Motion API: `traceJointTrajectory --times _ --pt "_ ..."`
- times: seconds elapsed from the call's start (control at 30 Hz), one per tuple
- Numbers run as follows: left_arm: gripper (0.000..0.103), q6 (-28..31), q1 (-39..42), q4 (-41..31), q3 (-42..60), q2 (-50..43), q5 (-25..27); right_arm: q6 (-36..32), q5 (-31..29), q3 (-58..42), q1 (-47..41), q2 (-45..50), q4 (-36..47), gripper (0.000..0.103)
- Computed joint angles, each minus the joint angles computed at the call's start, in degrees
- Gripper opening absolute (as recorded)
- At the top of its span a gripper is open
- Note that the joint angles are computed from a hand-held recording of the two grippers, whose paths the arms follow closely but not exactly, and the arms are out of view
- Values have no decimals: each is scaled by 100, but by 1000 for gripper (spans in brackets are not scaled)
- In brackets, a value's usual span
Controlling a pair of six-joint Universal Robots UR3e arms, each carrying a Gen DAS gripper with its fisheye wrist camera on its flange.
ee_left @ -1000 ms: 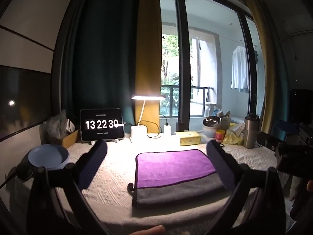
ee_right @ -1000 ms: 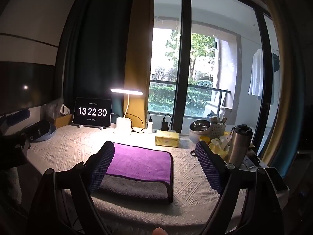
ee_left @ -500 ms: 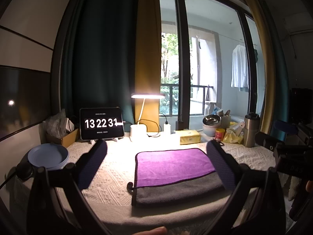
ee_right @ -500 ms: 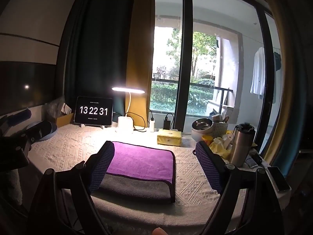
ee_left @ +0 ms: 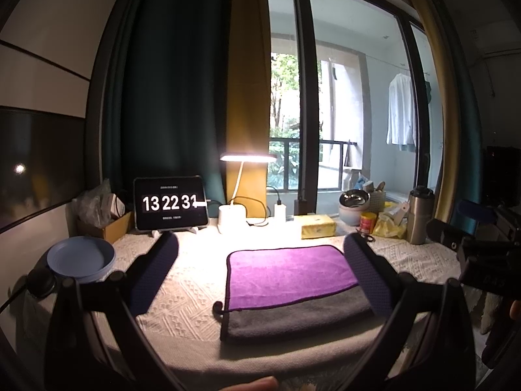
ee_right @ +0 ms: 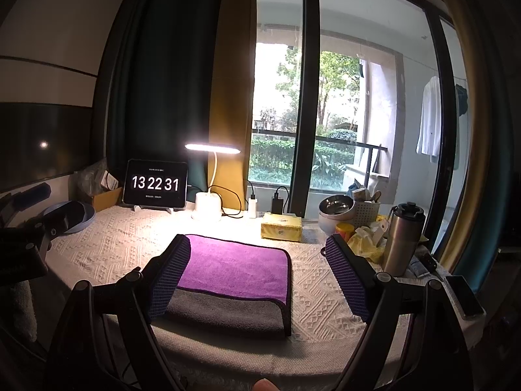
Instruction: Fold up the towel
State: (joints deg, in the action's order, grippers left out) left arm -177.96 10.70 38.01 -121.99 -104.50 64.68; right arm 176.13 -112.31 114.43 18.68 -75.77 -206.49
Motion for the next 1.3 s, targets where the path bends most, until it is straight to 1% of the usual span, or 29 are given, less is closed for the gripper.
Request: traceJointTrajectory --times 0.53,1.1,1.3 --pt "102 -23 -57 107 -35 -100 98 16 2 22 4 11 3 87" --pt "102 -1 -4 139 -96 -99 52 52 34 47 -18 26 2 87" --pt "102 14 -96 -88 87 -193 193 105 95 9 -63 56 114 87"
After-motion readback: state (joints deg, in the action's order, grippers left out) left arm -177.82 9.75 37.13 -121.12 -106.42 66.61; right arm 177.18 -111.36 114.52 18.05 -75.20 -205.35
